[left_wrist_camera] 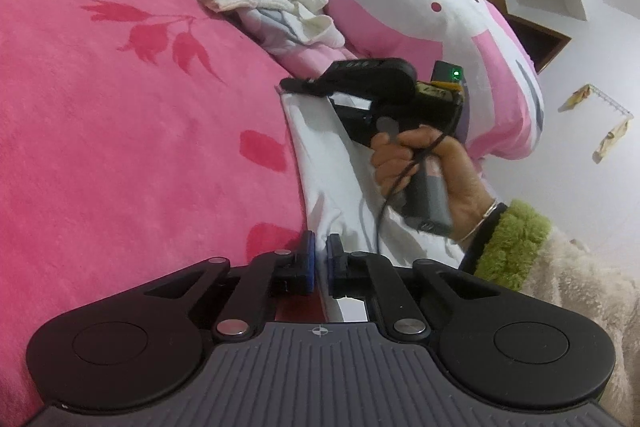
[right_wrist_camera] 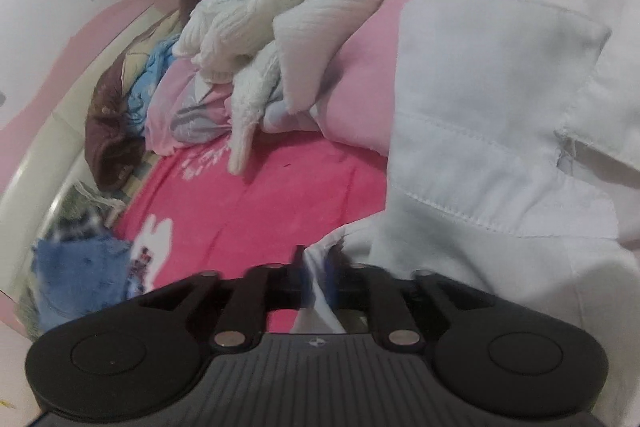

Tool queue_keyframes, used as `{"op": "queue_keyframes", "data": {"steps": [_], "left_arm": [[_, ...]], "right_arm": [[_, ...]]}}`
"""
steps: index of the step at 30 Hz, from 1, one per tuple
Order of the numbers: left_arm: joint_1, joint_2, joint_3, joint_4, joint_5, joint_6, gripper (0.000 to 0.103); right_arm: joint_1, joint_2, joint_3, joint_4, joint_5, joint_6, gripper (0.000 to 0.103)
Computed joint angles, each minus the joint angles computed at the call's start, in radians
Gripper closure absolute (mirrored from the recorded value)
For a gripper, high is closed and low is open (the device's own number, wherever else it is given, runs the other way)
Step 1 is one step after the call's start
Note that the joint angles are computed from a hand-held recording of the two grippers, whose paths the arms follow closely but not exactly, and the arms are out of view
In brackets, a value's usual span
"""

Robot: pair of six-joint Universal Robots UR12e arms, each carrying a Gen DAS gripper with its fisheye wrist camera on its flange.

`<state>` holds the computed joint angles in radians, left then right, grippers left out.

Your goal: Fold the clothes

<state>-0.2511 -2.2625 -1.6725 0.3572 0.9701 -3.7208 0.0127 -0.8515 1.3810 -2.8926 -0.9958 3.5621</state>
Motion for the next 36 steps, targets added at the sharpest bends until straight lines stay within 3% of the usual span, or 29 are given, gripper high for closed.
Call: {"op": "queue_keyframes", "data": {"steps": [5, 9, 14, 17, 21, 23, 26, 27, 30, 33, 36], "left_arm": [[0.006, -0.011, 0.007, 0.017, -0.024, -0.034, 0.099], [0.013, -0.024, 0.015, 0.04, -0.048, -0.092, 0.097], [0.015, -0.034, 0.02, 0.086, -0.051, -0.153, 0.097], [0.008, -0.02, 0.013, 0.107, -0.002, -0.152, 0.087], [-0.018, 0.009, 0.018, 0.15, 0.124, -0.099, 0.07], [-0.031, 0.02, 0.056, 0.086, 0.142, -0.074, 0.063], [-0.045, -0.004, 0.189, -0.08, 0.101, -0.007, 0.039], [-0.051, -0.024, 0.24, -0.116, 0.103, -0.001, 0.036], [-0.067, -0.106, 0.425, -0.269, 0.105, 0.055, 0.034], [-0.078, -0.198, 0.623, -0.497, 0.089, 0.105, 0.032], [-0.083, -0.285, 0.788, -0.652, 0.088, 0.053, 0.032]], "right_arm": [[-0.011, -0.085, 0.039, 0.033, -0.084, -0.045, 0.037], [-0.043, -0.201, 0.131, 0.005, -0.133, -0.052, 0.034], [-0.105, -0.413, 0.312, -0.076, -0.2, -0.128, 0.033], [-0.145, -0.521, 0.394, -0.106, -0.246, -0.183, 0.032], [-0.161, -0.581, 0.437, -0.082, -0.312, -0.306, 0.032], [-0.161, -0.564, 0.435, -0.084, -0.311, -0.349, 0.032], [-0.159, -0.507, 0.413, -0.093, -0.286, -0.38, 0.034], [-0.155, -0.474, 0.392, -0.093, -0.276, -0.38, 0.035], [-0.136, -0.383, 0.322, -0.072, -0.268, -0.391, 0.037], [-0.118, -0.3, 0.243, -0.059, -0.266, -0.399, 0.037], [-0.112, -0.226, 0.164, -0.027, -0.258, -0.35, 0.037]]}}
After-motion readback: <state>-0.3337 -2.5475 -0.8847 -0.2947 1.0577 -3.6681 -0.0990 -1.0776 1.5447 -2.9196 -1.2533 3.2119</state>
